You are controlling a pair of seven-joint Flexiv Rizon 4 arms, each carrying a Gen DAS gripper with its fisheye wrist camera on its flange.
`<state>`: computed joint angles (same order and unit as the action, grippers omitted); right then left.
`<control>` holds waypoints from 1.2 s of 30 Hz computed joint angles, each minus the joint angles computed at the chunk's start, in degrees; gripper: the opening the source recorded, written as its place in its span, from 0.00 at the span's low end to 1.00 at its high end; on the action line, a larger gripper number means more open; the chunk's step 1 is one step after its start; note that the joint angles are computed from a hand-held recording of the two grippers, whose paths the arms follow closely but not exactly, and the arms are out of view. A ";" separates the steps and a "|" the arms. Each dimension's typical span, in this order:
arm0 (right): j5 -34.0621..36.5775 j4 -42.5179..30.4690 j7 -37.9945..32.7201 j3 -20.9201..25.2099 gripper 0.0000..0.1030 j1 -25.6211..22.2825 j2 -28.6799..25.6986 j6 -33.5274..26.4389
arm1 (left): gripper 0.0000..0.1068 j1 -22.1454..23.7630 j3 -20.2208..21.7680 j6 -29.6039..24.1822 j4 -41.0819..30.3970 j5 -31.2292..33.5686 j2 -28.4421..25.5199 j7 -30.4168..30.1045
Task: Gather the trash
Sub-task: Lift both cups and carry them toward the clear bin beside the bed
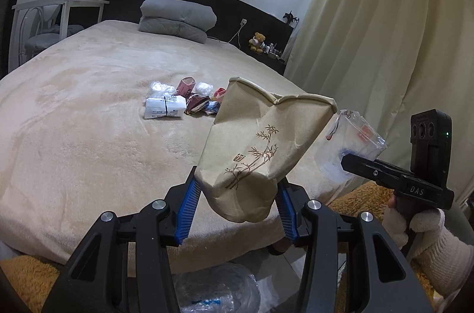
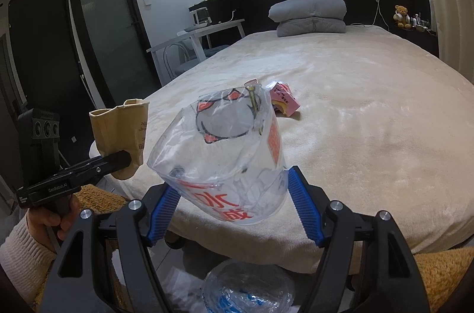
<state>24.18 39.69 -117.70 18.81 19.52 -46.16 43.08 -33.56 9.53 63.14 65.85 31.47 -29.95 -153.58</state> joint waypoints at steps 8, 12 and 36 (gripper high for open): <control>2.56 11.65 -3.52 1.45 0.69 -3.11 6.52 4.98 | 0.44 -2.03 -0.19 1.66 2.10 1.94 0.70 -3.31; 3.01 13.34 -3.97 1.85 0.69 -3.96 7.37 4.39 | 0.44 -2.59 -0.58 1.32 2.98 1.72 0.86 -3.43; -3.93 2.82 9.26 -2.39 0.69 -1.04 -0.61 -16.34 | 0.44 1.15 -7.77 -5.45 2.76 -16.86 -4.79 10.48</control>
<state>20.26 42.51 -108.43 16.42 18.48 -46.78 26.74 -32.41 1.76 57.69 68.62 14.61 -34.74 -143.10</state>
